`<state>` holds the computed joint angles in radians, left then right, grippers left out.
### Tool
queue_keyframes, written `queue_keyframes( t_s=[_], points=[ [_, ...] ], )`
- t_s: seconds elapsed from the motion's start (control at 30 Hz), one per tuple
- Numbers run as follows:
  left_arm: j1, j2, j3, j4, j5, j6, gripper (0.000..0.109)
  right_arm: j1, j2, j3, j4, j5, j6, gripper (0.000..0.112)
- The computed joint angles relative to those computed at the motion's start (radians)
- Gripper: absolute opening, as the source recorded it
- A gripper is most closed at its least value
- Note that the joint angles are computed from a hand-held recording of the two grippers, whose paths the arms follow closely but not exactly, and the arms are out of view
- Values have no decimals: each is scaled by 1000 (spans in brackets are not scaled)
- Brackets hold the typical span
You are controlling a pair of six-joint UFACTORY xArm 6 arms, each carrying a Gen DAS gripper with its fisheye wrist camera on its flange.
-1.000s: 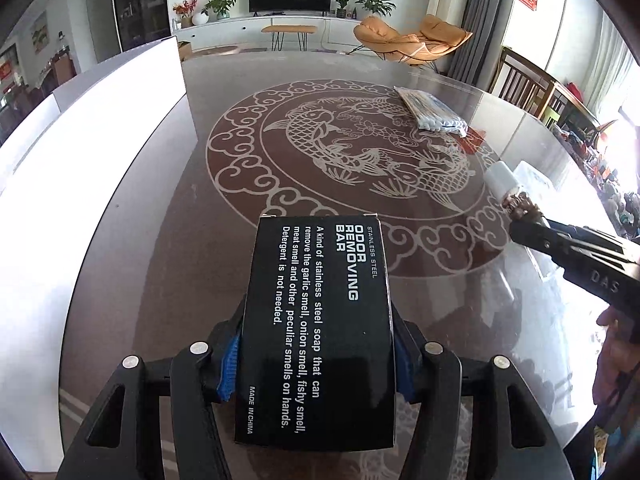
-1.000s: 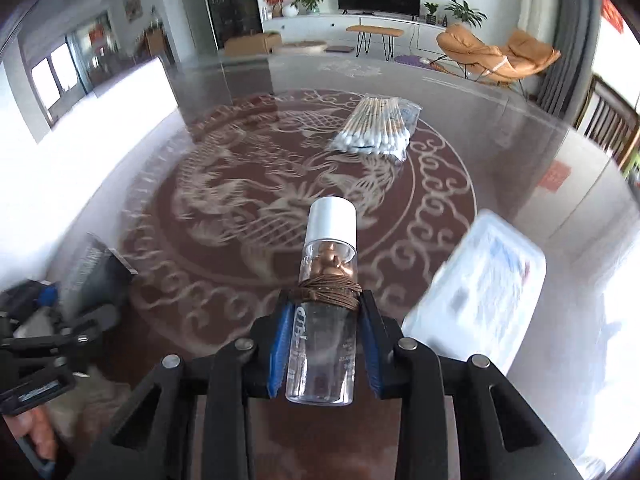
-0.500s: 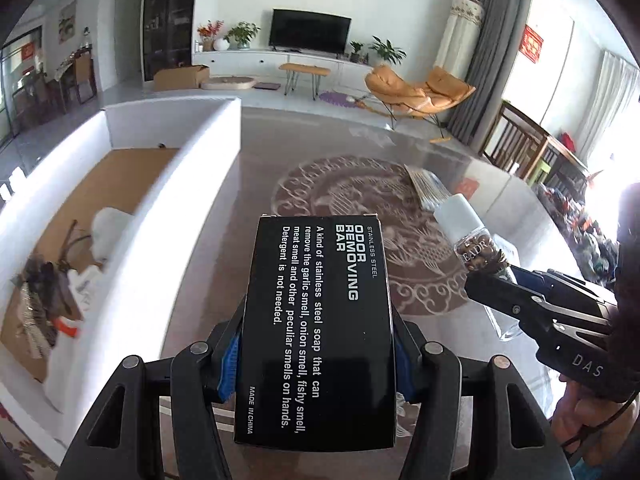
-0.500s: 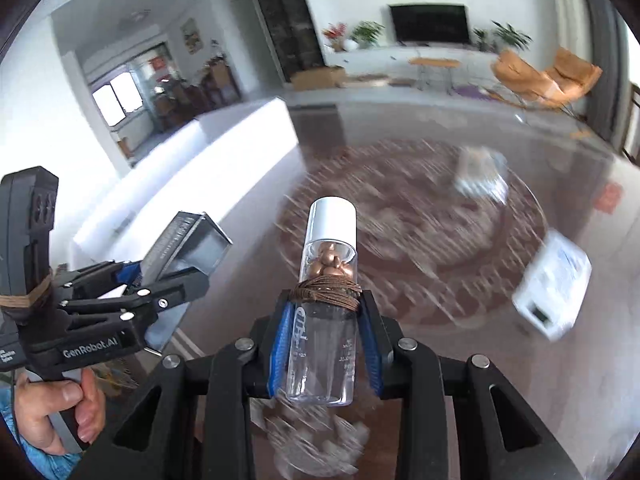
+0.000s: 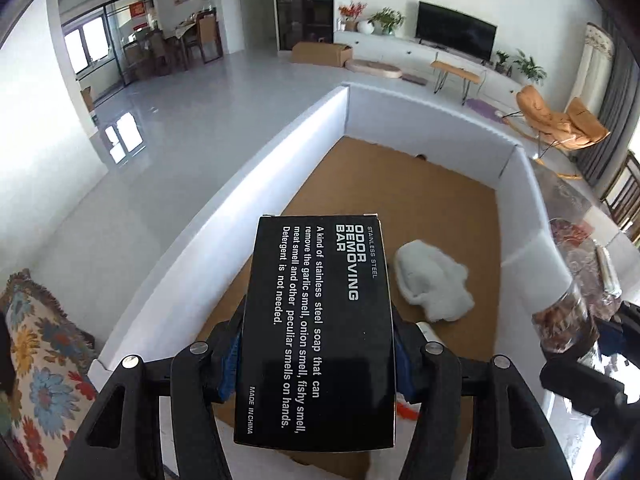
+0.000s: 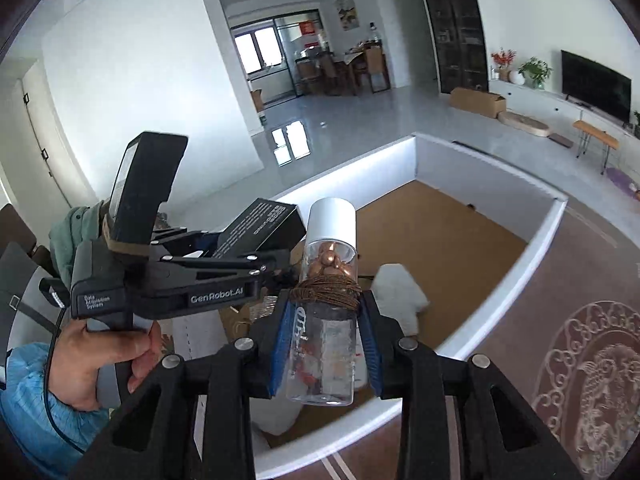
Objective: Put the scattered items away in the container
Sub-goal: 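Open both grippers to drop the black box and bottle into the box, then move the right gripper to the white plastic case and close on it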
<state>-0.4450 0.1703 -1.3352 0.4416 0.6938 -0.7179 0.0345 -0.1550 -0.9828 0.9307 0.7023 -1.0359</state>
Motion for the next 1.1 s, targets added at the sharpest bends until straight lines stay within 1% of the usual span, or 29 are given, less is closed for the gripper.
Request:
queue_keyframes(
  t_s=[0.03, 0.07, 0.1, 0.17, 0.2, 0.23, 0.33, 0.4, 0.47, 0.57, 0.63, 0.7, 0.77, 0.8, 0.9, 1.0, 1.03, 1.1],
  points=[
    [6, 6, -2, -1, 14, -15, 59, 16, 28, -12, -39, 0, 40, 34],
    [14, 1, 16, -11, -4, -29, 61, 22, 46, -16, -51, 6, 58, 40],
    [22, -8, 40, -24, -36, -35, 69, 19, 51, -13, -25, 13, 49, 50],
    [29, -25, 80, -44, -96, -48, 79, -6, 40, 4, 57, 28, 9, 52],
    [29, -31, 93, -40, -118, -58, 81, -26, 27, 15, 101, 41, -10, 52],
    [28, -31, 97, -35, -129, -65, 81, -46, 15, 26, 136, 51, -24, 52],
    [3, -28, 86, -33, -134, -75, 81, -106, 6, 26, 157, 64, -21, 52],
    [-30, -51, 91, 11, -137, -103, 81, -144, -34, 61, 180, 52, -30, 52],
    [-78, -73, 86, 76, -129, -137, 81, -202, -85, 118, 194, 47, -48, 52],
    [-162, -88, 68, 134, -134, -158, 82, -298, -168, 230, 163, 4, -59, 52],
    [-220, -87, 54, 146, -146, -161, 87, -377, -208, 297, 140, -20, -66, 52],
    [-285, -71, 47, 161, -169, -181, 97, -463, -237, 355, 122, -48, -81, 52],
    [-348, -21, 24, 142, -201, -179, 101, -564, -269, 412, 103, -82, -111, 52],
    [-376, 11, 8, 129, -210, -175, 101, -614, -282, 434, 91, -95, -124, 52],
    [-450, 153, -80, 8, -217, -94, 101, -763, -304, 474, 77, -124, -160, 52],
    [-509, 310, -216, -75, -180, -21, 101, -912, -277, 471, 72, -139, -190, 52],
    [-523, 355, -261, -86, -166, -7, 101, -950, -252, 458, 59, -146, -182, 52],
    [-545, 425, -334, -90, -144, 2, 101, -1021, -208, 423, 31, -125, -161, 52]
  ],
)
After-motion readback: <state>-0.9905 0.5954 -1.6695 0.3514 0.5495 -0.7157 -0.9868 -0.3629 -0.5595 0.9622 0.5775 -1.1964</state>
